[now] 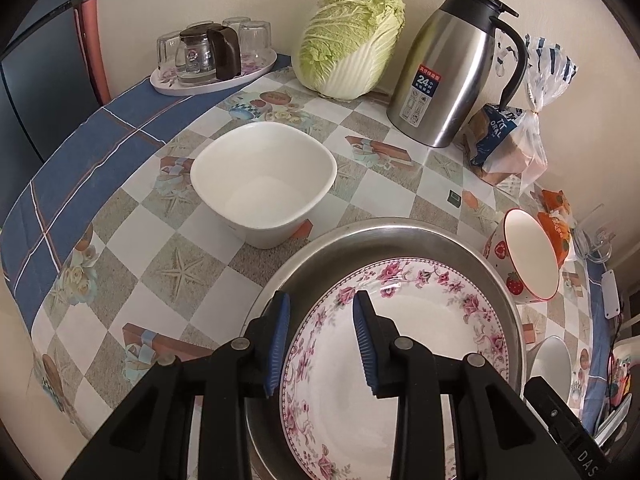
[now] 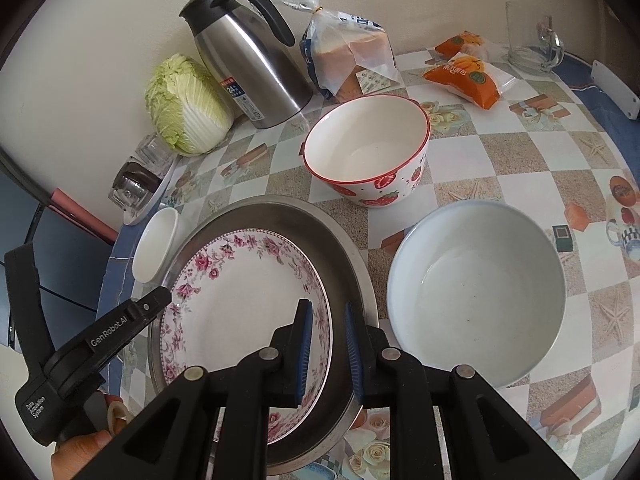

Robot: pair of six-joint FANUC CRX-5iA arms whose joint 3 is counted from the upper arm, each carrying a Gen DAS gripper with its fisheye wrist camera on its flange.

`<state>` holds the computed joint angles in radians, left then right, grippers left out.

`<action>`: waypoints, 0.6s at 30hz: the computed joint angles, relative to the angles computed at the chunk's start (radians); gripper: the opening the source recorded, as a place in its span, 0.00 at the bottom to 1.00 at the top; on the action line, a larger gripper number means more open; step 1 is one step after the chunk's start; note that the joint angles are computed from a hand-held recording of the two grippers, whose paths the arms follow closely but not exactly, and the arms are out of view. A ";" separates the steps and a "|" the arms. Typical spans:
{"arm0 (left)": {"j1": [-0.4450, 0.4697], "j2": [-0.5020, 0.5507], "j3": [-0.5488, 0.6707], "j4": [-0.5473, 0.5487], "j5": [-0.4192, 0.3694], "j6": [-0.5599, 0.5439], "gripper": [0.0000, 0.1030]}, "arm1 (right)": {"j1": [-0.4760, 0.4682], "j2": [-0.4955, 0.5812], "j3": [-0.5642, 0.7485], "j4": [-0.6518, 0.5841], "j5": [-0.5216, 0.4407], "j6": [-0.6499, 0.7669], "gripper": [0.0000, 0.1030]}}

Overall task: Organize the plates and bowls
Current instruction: 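Lower the pink-floral plate into the steel basin with both grippers, then open both grippers to release the plate inside the basin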

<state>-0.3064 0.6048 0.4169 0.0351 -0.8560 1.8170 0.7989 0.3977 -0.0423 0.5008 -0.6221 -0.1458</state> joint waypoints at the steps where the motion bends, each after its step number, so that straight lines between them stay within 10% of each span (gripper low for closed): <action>1: 0.001 -0.001 0.000 0.003 -0.005 -0.001 0.38 | 0.002 -0.001 0.002 0.005 -0.008 0.002 0.19; 14: 0.031 -0.018 -0.013 0.059 -0.025 -0.036 0.58 | 0.019 0.055 0.117 -0.033 -0.167 0.093 0.19; 18: 0.037 -0.018 -0.015 0.070 -0.027 -0.053 0.79 | 0.025 0.070 0.148 -0.034 -0.217 0.103 0.31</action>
